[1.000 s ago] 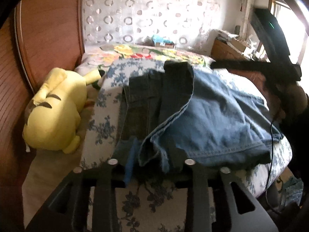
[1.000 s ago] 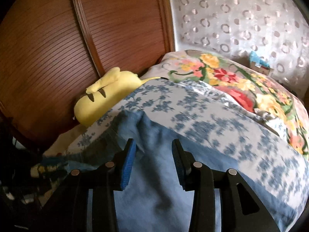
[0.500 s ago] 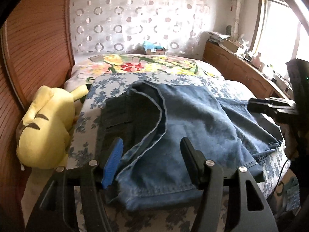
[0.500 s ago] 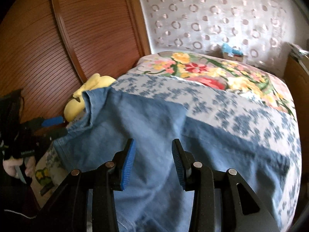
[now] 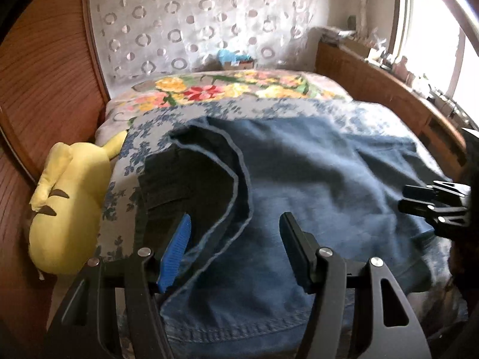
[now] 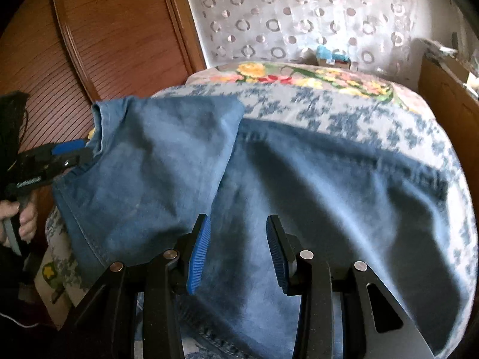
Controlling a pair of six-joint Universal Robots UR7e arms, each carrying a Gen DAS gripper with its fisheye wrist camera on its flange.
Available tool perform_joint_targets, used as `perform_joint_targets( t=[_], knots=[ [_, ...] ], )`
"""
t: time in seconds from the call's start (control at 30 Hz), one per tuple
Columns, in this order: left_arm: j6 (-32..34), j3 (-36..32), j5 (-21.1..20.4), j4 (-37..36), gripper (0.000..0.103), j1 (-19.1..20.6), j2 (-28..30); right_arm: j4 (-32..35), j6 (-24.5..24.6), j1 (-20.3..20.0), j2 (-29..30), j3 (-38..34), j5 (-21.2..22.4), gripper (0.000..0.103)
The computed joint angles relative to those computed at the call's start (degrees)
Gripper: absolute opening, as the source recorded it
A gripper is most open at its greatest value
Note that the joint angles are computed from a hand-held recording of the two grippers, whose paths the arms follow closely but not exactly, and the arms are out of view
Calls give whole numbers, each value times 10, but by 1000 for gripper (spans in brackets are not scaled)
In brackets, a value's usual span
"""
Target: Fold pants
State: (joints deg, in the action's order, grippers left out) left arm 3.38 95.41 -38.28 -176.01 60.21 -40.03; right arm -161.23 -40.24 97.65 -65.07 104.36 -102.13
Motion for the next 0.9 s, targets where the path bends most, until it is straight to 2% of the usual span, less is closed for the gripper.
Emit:
perform_joint_targets(
  t=[0.1,0.23,0.4,0.5,0.63,0.9],
  knots=[
    [-17,-1,12,16,62,7,-2,-26,-18,4,10,11,-21,40],
    [-30,6,38,17,63,14,-8,-52,-33,6,11,26,-29,40],
    [-78,21,84,35,62,28,-27,-51,-33,0,5,31,-14,40],
    [-107,35,94,45,63,34,-42,-42,-33,-9,6,24,-1,41],
    [-109,45,94,35,63,33,-48,-39,-33,-14,12,17,4,41],
    [-61,49,75,-24,63,14,-41,-43,-29,-13,17,14,2,41]
  ],
)
